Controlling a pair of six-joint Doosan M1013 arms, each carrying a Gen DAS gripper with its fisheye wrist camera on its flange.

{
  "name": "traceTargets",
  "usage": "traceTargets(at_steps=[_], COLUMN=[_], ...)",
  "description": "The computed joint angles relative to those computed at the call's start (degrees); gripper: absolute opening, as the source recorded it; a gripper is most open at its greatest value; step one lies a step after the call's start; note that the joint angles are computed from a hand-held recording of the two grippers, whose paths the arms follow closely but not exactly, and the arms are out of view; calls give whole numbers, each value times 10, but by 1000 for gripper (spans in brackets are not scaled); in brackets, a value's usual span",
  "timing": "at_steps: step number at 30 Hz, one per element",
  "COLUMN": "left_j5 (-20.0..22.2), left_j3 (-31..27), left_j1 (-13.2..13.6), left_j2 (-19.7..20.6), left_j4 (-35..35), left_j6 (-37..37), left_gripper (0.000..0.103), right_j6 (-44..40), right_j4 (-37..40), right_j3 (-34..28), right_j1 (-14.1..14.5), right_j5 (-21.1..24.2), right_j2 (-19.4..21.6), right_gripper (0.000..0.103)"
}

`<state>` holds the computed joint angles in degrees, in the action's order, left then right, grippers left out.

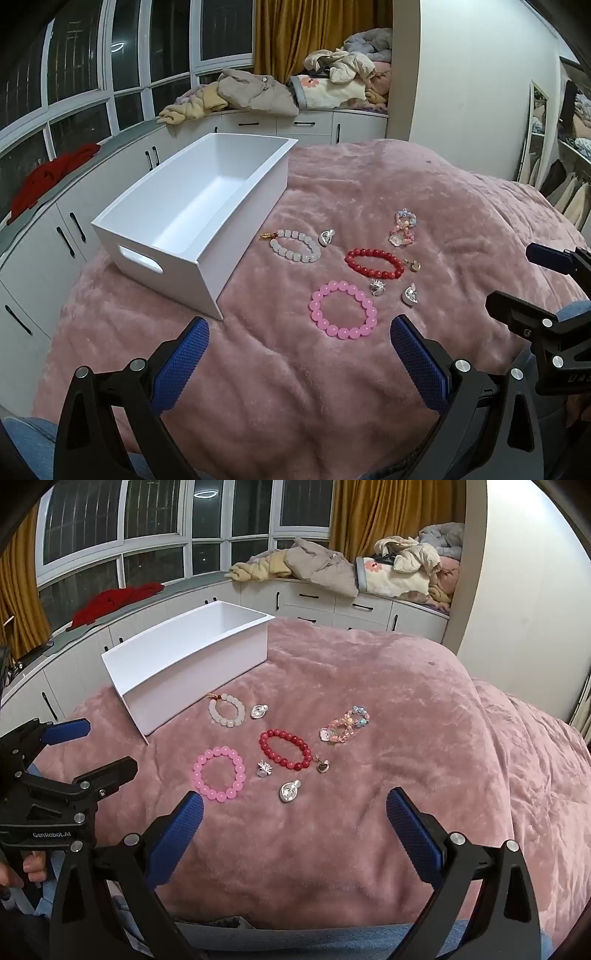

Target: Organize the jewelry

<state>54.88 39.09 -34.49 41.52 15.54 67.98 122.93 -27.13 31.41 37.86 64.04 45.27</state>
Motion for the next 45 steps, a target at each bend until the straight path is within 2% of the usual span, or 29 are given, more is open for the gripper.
traceTargets(at_steps=[16,45], left_j5=[7,3], left_j3=[-9,9], left_j1=[-4,5], left_j2=[4,-1], left_j4=[7,-2], left_j6=[-2,-6], left_gripper=[99,99], right_j6=[0,-1], right_j4=[3,9], right_j3=[-2,-3], right_j1=[2,-1], right_j5=[2,2], right_j2=[1,2], right_gripper=[98,98])
